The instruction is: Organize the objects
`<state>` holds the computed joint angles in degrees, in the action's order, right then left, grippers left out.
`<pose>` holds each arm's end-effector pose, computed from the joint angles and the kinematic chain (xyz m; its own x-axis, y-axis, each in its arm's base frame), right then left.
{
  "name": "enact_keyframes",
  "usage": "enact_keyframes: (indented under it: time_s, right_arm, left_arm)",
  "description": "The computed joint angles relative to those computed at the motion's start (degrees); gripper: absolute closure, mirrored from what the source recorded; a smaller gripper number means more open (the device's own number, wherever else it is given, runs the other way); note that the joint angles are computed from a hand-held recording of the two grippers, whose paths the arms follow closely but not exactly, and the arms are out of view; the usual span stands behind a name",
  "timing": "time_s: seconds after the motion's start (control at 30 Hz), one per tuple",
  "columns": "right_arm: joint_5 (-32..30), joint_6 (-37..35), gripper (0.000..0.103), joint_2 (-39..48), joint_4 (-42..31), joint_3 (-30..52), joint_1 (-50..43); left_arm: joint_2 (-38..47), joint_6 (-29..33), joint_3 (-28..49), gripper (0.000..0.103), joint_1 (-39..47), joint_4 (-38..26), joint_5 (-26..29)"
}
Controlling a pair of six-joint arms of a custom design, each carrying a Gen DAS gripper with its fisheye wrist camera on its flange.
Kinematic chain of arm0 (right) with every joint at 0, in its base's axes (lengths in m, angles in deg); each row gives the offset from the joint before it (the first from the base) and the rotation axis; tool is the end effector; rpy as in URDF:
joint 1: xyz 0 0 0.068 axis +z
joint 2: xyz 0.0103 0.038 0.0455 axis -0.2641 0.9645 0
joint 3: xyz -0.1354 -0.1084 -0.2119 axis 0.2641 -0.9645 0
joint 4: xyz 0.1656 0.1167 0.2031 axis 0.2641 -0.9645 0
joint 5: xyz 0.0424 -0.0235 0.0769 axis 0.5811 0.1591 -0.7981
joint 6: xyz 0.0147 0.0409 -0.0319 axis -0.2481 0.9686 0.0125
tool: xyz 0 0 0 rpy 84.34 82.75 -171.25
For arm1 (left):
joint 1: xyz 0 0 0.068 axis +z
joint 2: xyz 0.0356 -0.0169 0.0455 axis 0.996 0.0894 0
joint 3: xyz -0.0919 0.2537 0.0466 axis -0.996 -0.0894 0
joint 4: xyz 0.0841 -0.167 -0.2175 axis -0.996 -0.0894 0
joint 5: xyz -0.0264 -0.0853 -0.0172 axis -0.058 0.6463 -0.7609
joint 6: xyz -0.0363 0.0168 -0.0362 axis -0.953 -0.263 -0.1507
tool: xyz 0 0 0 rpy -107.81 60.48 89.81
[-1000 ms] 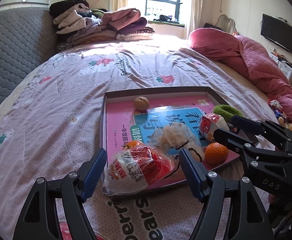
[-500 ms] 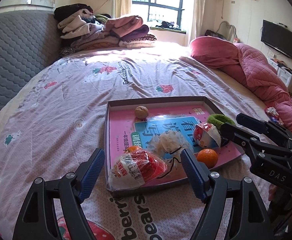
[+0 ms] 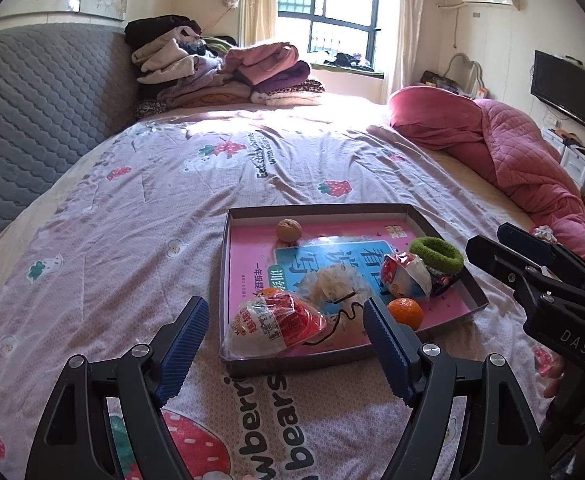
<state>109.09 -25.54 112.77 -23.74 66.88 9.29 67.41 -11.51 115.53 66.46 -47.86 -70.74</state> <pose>0.2371 0.0951 0.2890 -0.5038 0.1004 -0.8580 0.0387 0.9949 0.0936 0.3067 -0.1059 0.2859 -0.6135 0.2012 -0.7636 0.3860 0.9200 -0.0677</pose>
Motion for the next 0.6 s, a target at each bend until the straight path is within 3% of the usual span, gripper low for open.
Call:
enact_keyframes:
  time_s: [0.6]
  right_arm:
    - [4.5,4.7,0.038,-5.0,-4.3,-3.8,5.4]
  left_arm:
    - [-7.8,-2.4,-9.5,0.023,-2.9,1.2,-4.4]
